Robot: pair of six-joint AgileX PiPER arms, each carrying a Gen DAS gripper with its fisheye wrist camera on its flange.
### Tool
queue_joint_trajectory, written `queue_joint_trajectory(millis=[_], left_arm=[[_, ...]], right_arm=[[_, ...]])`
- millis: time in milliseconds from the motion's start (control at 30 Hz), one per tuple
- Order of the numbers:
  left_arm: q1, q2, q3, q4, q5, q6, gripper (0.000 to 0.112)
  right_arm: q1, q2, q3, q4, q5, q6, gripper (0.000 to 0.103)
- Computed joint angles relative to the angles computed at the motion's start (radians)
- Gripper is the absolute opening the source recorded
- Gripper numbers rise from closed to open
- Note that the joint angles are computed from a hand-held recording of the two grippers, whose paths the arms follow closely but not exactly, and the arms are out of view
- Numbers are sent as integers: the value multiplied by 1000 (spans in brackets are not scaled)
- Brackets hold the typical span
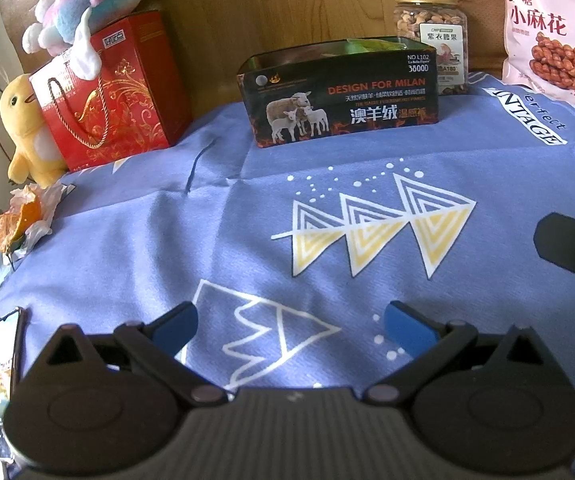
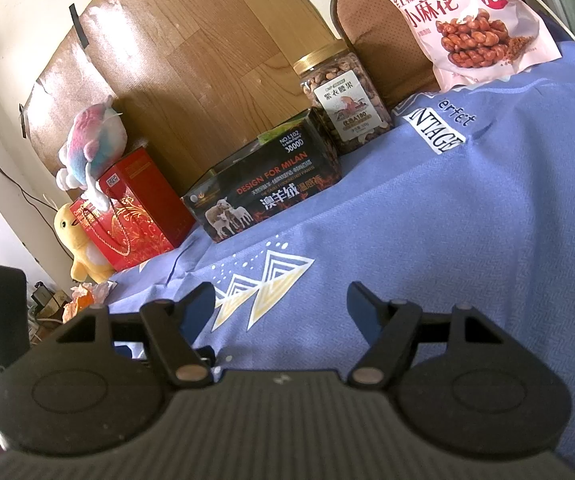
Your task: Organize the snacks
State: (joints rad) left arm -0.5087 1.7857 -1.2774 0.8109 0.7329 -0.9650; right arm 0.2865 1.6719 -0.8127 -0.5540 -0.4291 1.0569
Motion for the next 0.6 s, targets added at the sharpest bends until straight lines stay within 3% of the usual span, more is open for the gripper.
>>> queue_joint_trajectory(millis=[600], left_arm=[[-2, 1, 1, 6, 0, 11, 103]], right_arm=[[-4, 1, 4, 1, -6, -4, 75]])
